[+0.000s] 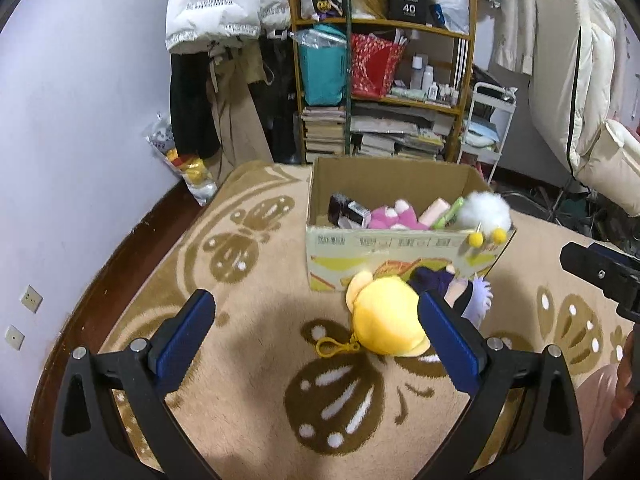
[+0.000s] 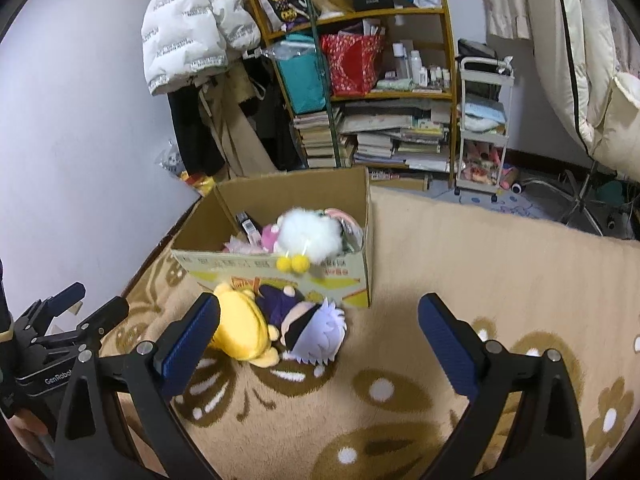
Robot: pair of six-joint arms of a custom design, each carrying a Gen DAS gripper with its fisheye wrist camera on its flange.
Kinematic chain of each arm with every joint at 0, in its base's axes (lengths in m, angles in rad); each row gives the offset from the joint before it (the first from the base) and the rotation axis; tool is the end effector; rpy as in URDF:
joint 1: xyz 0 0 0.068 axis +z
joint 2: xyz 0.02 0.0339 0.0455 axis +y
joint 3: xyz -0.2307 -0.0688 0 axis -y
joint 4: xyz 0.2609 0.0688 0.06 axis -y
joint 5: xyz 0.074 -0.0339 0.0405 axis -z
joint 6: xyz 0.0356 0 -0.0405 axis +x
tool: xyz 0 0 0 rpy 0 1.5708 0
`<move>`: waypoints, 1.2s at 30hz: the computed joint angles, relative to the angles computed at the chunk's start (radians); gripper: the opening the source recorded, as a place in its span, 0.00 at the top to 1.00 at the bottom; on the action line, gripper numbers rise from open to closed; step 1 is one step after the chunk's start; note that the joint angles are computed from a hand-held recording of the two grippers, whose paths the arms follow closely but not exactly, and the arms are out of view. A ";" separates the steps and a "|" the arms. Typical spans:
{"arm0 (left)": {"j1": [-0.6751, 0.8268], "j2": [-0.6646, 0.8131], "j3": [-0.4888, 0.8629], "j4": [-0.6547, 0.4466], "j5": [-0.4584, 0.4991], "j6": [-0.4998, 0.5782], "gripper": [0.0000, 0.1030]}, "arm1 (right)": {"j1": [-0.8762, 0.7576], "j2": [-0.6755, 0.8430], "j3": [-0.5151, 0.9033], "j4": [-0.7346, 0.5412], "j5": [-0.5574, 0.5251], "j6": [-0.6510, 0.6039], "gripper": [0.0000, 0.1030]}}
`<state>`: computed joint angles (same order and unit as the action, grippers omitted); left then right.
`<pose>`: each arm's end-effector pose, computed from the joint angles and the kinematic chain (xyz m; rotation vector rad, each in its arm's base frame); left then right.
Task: Organize soft objects
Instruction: 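Move both tools back toward the yellow-haired and white-haired plush dolls beside the box, then grasp the yellow-haired doll with the left tool while the right tool grasps the white-haired doll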
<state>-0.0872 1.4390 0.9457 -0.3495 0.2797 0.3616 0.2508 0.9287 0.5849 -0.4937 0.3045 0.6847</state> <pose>0.3178 -0.0377 0.1907 0.6533 2.2895 -0.2076 0.2157 0.0442 0.1866 0.6427 2.2710 0.0853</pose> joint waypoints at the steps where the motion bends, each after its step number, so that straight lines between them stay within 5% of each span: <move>1: 0.002 0.007 -0.006 0.008 -0.001 0.001 0.03 | -0.001 0.011 -0.005 0.011 -0.005 0.001 0.00; 19: -0.055 0.193 0.001 0.147 0.001 -0.048 0.03 | -0.082 0.306 -0.022 0.267 -0.137 -0.071 0.00; 36: -0.135 0.372 0.065 0.170 -0.061 -0.086 0.03 | -0.187 0.597 0.043 0.425 -0.260 -0.118 0.00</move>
<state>-0.2224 1.8114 1.0104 -0.1795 0.2190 0.2760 0.0634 1.5261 0.6278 -0.0685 0.0442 0.5671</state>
